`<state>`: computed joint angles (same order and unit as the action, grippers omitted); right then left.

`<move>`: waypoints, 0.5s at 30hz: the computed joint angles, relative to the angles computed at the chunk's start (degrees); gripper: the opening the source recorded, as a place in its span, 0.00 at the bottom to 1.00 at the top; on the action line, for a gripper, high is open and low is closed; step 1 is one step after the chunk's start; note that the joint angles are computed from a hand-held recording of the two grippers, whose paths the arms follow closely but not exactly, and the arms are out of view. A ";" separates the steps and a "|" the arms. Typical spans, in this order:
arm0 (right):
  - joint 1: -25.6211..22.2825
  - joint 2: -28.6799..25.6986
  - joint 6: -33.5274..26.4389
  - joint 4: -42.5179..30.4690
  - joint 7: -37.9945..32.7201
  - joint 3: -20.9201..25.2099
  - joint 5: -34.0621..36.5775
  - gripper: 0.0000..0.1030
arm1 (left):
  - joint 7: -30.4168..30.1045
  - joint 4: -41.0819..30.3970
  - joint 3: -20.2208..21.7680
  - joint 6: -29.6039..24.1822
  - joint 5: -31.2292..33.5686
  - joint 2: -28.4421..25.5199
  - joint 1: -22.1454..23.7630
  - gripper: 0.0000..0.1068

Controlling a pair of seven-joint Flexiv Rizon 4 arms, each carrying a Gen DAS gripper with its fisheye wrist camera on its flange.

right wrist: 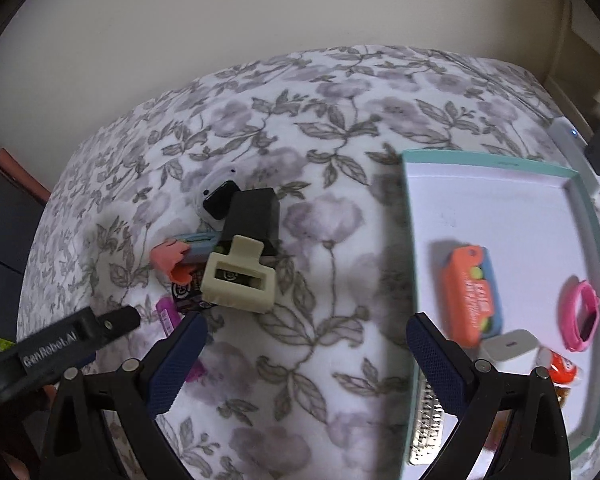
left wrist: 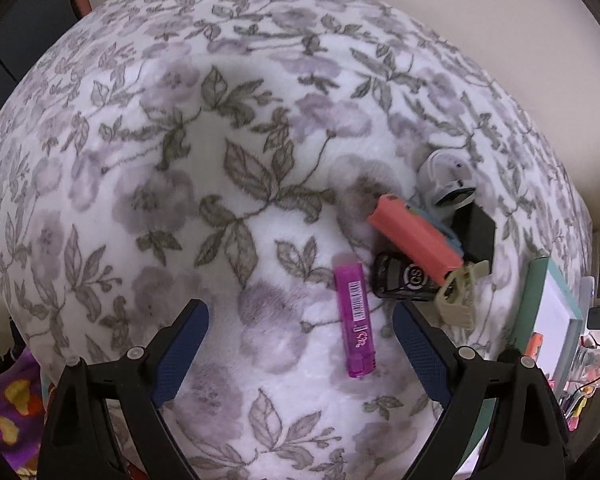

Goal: Organize rigid objects
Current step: 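Move both tools back over the remaining items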

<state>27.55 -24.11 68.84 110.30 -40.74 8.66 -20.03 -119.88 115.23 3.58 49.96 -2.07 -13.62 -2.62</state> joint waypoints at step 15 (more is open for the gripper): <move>-4.06 -4.61 4.38 -4.48 -3.46 5.00 10.12 0.87 | 1.98 -0.52 -0.80 -0.55 -1.68 -2.25 -0.10 0.86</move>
